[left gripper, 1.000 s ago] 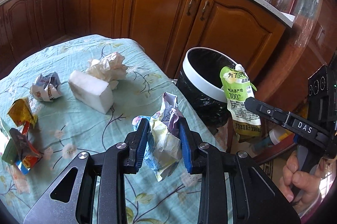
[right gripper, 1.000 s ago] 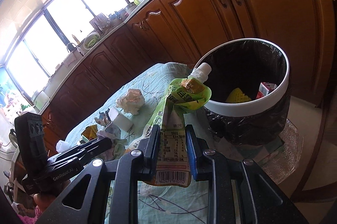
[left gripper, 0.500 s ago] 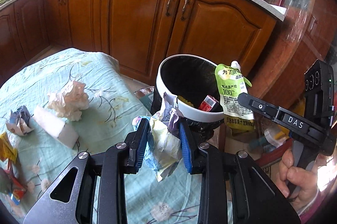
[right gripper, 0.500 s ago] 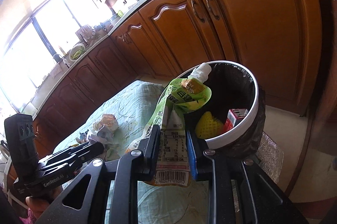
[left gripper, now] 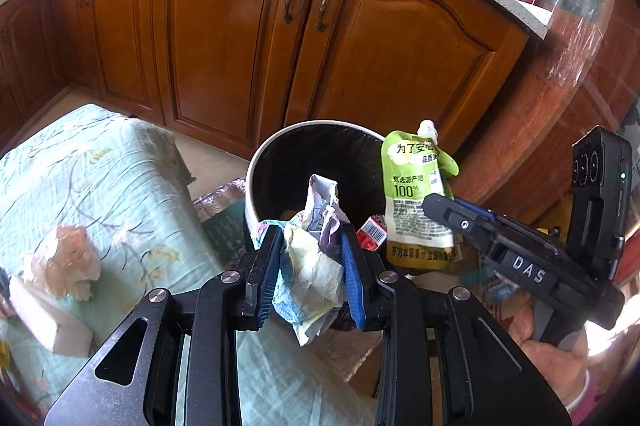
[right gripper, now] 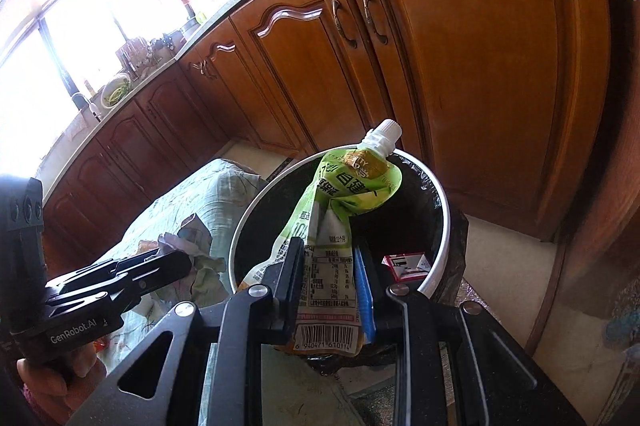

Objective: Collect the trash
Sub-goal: 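Carry the wrapper and juice pouch to the bin and release both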

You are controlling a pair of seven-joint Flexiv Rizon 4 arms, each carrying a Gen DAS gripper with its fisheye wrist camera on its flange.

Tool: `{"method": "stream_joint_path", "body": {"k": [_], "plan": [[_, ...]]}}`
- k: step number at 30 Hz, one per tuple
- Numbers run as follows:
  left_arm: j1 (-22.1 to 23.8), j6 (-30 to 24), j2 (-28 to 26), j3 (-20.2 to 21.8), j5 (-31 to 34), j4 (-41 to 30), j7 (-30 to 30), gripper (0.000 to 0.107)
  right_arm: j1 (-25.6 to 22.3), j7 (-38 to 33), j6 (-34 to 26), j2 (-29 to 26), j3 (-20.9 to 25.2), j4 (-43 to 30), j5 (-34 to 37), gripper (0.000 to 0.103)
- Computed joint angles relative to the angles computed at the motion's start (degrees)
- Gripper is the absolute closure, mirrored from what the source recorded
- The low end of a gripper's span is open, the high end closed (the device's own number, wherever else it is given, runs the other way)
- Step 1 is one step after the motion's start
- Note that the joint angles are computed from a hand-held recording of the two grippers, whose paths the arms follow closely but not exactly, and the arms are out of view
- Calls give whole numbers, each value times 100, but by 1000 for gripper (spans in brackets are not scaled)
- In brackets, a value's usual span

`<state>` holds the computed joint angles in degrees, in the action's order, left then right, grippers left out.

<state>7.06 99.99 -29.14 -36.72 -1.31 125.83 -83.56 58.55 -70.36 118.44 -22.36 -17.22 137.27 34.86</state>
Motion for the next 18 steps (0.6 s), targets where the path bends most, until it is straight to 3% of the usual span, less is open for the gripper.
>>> {"method": "stream_joint_path", "body": {"k": [7,11,15,18], "plan": [[-964,-382,-185,863,-351,-614,154,79,50,153,-423,-94,-304,-89,-410,78],[-1033,-468,-301,853,-535,-741,298,78,-46,372,-567,-189,-395,-114,-765,78],[-1381,-540,-351,1194,-639,-906,387,73,-271,626,-636,-251,-324,-152,-1105,73],[-1373,-611,-353,1159,-740,-911,461,60,-389,756,-509,-258,-222,-105,-1179,67]]}}
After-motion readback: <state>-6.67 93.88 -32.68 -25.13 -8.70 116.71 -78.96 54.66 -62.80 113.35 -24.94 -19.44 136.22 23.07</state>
